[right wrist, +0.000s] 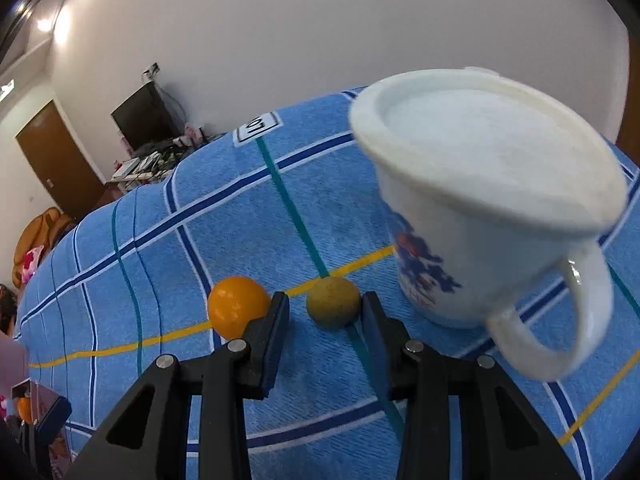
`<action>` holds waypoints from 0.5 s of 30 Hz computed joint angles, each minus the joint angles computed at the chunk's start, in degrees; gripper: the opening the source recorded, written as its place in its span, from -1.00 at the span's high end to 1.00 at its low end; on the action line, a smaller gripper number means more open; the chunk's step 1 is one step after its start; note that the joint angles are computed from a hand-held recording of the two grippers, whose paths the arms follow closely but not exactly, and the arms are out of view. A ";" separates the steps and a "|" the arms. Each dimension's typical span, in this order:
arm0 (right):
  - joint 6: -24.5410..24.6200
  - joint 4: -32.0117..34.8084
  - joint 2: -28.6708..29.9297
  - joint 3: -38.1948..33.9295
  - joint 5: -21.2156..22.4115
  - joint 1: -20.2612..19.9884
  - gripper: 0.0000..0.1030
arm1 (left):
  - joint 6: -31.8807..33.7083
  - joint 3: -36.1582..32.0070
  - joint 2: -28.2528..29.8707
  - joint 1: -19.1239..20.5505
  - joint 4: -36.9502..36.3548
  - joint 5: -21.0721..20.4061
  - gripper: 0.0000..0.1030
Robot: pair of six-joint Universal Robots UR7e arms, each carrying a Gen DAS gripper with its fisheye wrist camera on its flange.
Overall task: Organize fruits
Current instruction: 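Grasp the small brown fruit with the right tool while the left tool grasps the orange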
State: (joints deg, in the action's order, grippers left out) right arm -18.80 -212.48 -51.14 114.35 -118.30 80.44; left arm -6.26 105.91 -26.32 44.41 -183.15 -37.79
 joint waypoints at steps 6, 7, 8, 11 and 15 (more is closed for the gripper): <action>-1.79 0.60 -2.52 3.58 3.22 -1.09 0.43 | -0.71 -0.85 0.18 0.12 1.08 -0.40 -0.94; -1.95 0.09 -2.95 4.54 3.89 -1.44 0.43 | -0.70 -1.21 0.34 0.13 1.29 -0.34 -0.94; -2.34 -0.63 -3.96 6.23 4.98 -1.86 0.43 | -0.81 -1.58 0.58 -0.01 1.38 -0.25 -0.93; -4.76 -3.66 -5.89 10.05 7.21 -3.11 0.43 | -0.55 -2.99 1.45 -0.53 1.46 -0.71 -0.90; -6.76 -8.75 -8.29 14.16 10.45 -5.38 0.42 | -0.30 -6.68 3.47 -1.12 2.29 -3.80 -0.82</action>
State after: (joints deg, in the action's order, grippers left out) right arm -25.56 -221.22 -59.43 128.51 -107.85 75.05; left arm -6.56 99.23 -22.84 43.28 -180.86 -41.58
